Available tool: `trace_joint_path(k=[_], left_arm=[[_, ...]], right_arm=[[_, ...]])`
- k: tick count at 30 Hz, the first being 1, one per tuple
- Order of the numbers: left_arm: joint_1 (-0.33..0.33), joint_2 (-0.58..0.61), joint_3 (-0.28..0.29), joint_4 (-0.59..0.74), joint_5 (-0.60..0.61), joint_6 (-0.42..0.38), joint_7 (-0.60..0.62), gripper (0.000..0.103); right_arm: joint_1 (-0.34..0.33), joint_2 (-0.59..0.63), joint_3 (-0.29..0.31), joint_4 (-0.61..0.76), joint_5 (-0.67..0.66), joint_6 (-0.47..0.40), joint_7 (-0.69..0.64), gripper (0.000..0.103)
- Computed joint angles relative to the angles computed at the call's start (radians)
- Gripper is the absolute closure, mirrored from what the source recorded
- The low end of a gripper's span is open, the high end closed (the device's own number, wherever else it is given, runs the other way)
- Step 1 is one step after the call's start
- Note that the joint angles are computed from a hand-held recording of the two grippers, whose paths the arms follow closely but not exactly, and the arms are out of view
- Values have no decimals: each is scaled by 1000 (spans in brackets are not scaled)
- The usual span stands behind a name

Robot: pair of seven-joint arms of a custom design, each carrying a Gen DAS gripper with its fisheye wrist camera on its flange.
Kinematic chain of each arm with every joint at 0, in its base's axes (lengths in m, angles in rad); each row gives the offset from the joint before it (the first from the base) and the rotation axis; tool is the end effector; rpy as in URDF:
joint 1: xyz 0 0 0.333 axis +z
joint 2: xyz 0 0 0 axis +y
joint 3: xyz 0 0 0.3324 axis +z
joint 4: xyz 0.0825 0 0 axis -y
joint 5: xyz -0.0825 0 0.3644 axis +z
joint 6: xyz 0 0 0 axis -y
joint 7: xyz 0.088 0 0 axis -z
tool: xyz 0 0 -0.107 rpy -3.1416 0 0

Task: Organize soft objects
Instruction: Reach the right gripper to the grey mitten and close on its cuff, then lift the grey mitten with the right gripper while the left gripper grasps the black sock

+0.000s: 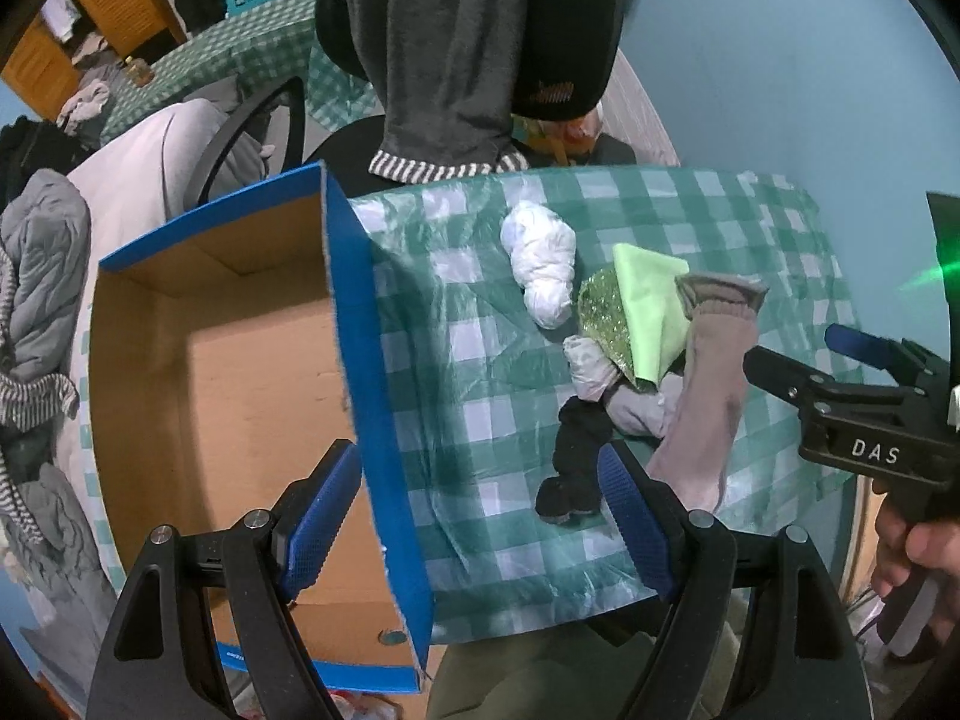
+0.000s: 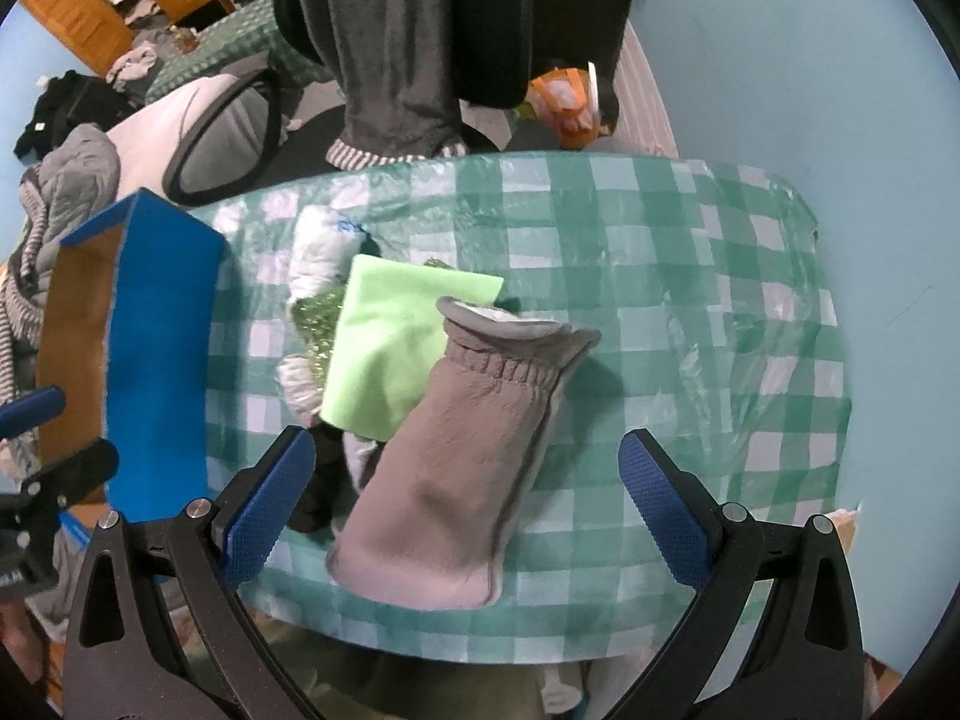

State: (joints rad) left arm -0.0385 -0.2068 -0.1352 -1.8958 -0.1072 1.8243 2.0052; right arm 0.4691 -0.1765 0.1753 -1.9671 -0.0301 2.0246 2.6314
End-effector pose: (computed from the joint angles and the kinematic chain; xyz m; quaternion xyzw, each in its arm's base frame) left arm 0.4764 -0.0991 0.6193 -0.4708 0.8788 -0.0714 0.0293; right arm 0.4029 0.3088 0.5907 -0.5464 0.8290 -0.0218 0.1170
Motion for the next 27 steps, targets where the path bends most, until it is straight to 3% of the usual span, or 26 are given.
trace_joint_path(k=[5,10,16,20,23,27], left_arm=[[-11,7,-13,-32,17,28,-6,21],[-20,16,-20,-59,31,38,-23,21],[-27,12,-23,-81,42,38,-34,21],[-31,12,-24,-88,45,37,-40,21],[-33,12,-25,-93,47,39,-43,21],[-35,13,-27,-99,51,33,-51,21]], right_arm=[[-5,8,-7,-32,17,29,-4,2],[-9,7,-13,-67,34,68,-10,11],[-9,-22,-28,-140,110,137,-41,31],[-6,-59,-37,-200,155,214,-81,61],[-6,-69,-37,-208,157,217,-94,73],[-9,-85,-39,-214,149,202,-118,80]])
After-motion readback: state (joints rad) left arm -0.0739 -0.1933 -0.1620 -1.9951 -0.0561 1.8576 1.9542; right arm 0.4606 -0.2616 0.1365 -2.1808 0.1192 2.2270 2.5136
